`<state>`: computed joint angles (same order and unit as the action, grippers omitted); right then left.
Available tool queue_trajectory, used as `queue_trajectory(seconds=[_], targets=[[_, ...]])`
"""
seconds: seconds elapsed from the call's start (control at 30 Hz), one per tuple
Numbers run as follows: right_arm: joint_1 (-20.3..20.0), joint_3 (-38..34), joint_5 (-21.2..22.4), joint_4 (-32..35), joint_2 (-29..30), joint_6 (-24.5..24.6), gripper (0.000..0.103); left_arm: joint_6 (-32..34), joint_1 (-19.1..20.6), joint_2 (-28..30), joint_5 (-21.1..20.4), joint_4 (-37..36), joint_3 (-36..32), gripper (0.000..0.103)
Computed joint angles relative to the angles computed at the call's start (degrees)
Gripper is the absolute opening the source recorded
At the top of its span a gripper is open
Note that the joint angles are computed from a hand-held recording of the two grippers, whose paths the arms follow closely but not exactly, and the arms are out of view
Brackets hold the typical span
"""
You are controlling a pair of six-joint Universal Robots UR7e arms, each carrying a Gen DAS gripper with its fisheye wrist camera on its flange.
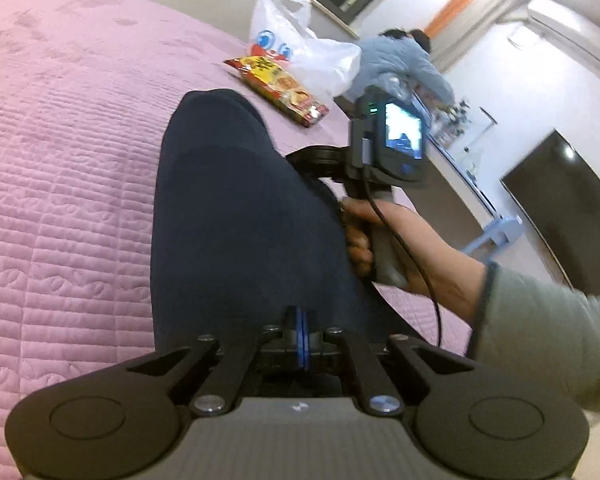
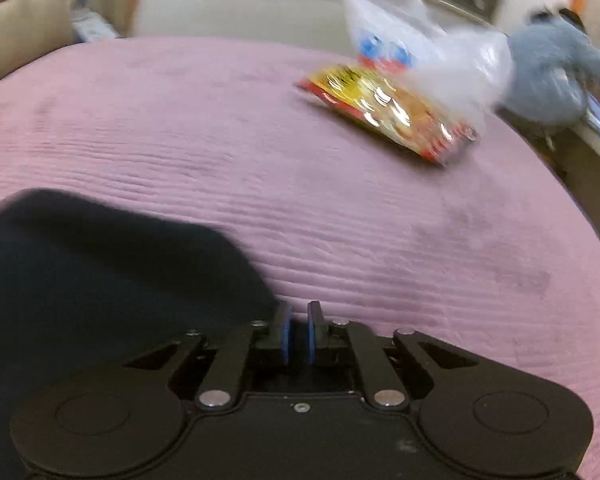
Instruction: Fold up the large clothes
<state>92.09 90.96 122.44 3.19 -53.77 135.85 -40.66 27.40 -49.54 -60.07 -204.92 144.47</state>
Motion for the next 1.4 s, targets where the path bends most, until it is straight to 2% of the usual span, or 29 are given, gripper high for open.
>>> queue_trajectory(seconds=[0.03,0.13,0.17,0.27,0.33,0.37,0.43,0.47,0.5,0.53,0.6,0.63,0.73,0.77,0.83,0.87,0.9,1.0,1.03,1.13,1.17,1.2,1.23,1.27,1.3,1.33,1.4], targets=[[0.06,-1.38,0.82,1.80,0.14,2.40,0.009,0.61,0.01,-0.34,-0.19,0.63,0.08,0.003],[1.70,0.45,3.30,1.41,-3.53,1.91,0.012,0.04,1.20,-1.57,-2.35,0.00,0.71,0.003],[1.93,1.35,1.98,3.23,-5.48,3.45,0.012,-0.01,1.20,-2.37,-2.67,0.11,0.73,0.003],[2.38,7.97,-7.16,10.67,-14.50,8.15,0.013,3.11,-1.41,-4.93,0.41,1.92,0.44,0.004],[2.26,11.47,-12.07,15.48,-17.80,9.88,0.030,3.73,-1.67,-5.04,0.77,2.20,0.07,0.006],[2.39,13.14,-11.46,16.86,-18.10,9.88,0.030,3.00,-1.58,-5.04,1.01,4.05,-0.25,0.007],[2.00,15.99,-5.55,15.89,-16.73,10.21,0.027,1.53,-0.72,-3.40,1.11,8.14,-0.82,0.003],[0.59,17.61,-4.50,14.65,-16.69,10.21,0.022,1.29,-0.33,-2.11,0.69,6.58,-0.31,0.003],[-1.14,19.56,-5.86,12.86,-18.09,11.09,0.020,0.02,0.60,-0.98,-1.29,2.62,0.58,0.003],[-1.06,19.74,-5.70,13.31,-18.87,13.89,0.019,-1.96,1.19,-0.47,-2.60,-0.72,1.36,0.003],[2.02,19.76,-1.86,13.99,-19.83,18.12,0.020,-3.28,-0.01,-1.54,-1.44,-0.82,2.46,0.003],[3.63,20.66,-0.91,13.87,-21.09,18.57,0.026,-3.58,-1.30,-2.67,-0.21,0.96,2.97,0.003],[5.96,24.30,-2.42,15.17,-25.35,18.93,0.027,-6.77,-4.01,-5.87,1.62,6.23,4.25,0.004],[6.34,25.58,-1.44,15.49,-25.74,18.22,0.027,-7.96,-4.36,-6.06,1.93,6.35,4.79,0.003],[5.48,28.12,3.17,14.29,-24.78,16.81,0.024,-9.86,-3.67,-5.33,1.00,2.37,6.36,0.003],[4.27,29.22,4.87,14.37,-24.18,17.78,0.021,-10.00,-3.01,-4.61,0.12,0.04,6.92,0.003],[1.91,30.79,4.16,13.65,-25.51,18.31,0.021,-10.06,-2.44,-4.57,-0.75,-0.74,7.08,0.003],[0.35,31.41,3.55,15.97,-29.74,21.03,0.050,-10.39,-3.13,-6.36,-0.95,1.18,7.36,0.003],[-0.20,31.22,2.68,17.44,-30.80,22.00,0.052,-10.59,-3.31,-7.06,-1.04,2.01,7.39,0.004],[-1.29,30.83,-0.59,20.53,-34.70,21.95,0.054,-12.79,-5.09,-11.40,0.60,8.17,7.00,0.014],[-0.83,30.62,-0.82,20.34,-35.54,21.56,0.054,-13.43,-6.19,-13.19,2.53,11.49,6.55,0.025],[-0.34,30.24,-0.99,19.79,-36.03,20.96,0.061,-13.40,-7.08,-14.35,4.52,13.26,6.31,0.035],[0.04,29.89,-1.32,18.70,-36.54,20.29,0.077,-12.73,-7.65,-15.18,6.20,13.97,5.96,0.041],[0.30,29.77,-1.86,16.92,-37.05,19.68,0.081,-11.78,-7.84,-15.80,7.64,14.35,5.43,0.056],[0.22,29.58,-2.90,15.42,-37.22,19.22,0.080,-11.21,-7.71,-16.20,9.21,15.36,4.59,0.073],[0.18,28.90,-3.77,15.03,-36.51,19.47,0.080,-10.65,-7.21,-16.18,10.62,16.37,3.61,0.080],[-2.42,27.54,-7.87,14.01,-34.89,18.98,0.080,-8.55,-5.09,-15.49,11.30,18.35,1.34,0.082]])
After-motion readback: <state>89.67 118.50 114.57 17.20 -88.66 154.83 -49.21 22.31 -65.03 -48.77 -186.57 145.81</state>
